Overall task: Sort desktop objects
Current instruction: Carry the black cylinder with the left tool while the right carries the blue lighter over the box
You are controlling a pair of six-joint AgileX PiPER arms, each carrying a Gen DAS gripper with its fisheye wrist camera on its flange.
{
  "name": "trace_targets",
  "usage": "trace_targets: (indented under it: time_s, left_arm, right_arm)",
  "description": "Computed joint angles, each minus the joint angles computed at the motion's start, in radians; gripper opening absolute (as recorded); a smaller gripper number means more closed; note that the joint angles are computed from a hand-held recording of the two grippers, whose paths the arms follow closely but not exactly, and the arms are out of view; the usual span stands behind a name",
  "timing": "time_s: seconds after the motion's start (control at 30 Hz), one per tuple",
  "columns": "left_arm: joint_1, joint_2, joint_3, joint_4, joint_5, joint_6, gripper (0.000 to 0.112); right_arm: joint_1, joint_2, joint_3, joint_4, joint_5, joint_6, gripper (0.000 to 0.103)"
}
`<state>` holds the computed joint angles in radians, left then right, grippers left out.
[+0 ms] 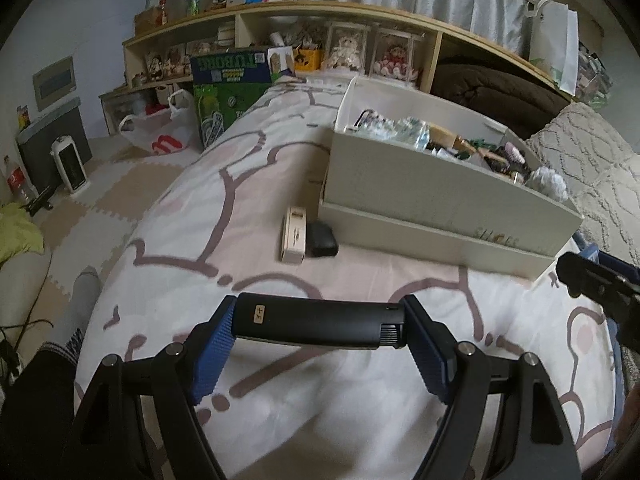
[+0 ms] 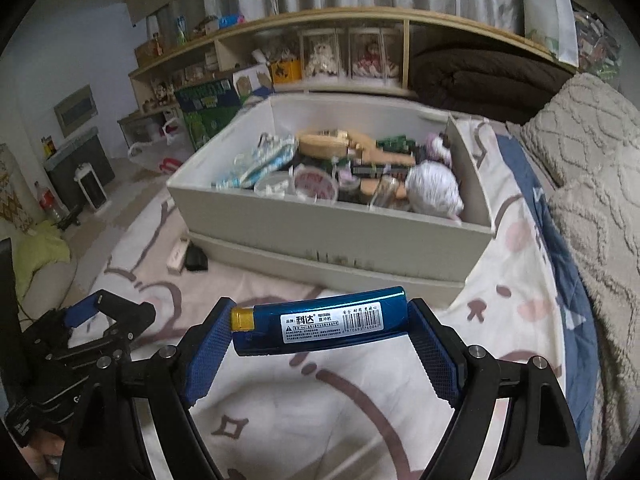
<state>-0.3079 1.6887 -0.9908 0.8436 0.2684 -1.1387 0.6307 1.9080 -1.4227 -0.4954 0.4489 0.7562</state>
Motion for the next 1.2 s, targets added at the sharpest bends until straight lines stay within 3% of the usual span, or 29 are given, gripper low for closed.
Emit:
trace_targets:
  time_s: [0.6,0.83,1.2]
  left_arm:
    - [0.007,0.062,-0.218,-0.164,0.061,0.237,0.080]
    - [-0.003,0.128,-0.349,-0.257,0.092,0.360,0.080]
    - [-0.017,0.268,-0.595,-0.426,0.166,0.556,0.080]
  right_arm:
    - [-0.079,0.027,-0.147,0.066,-0.006,-0.112,0.086]
    - [-0.148,0.089,-0.244,0.224,0.012,-0.258,0.086]
    - [-0.230,0.287,-0.598,0.436,0.192,-0.465,0.086]
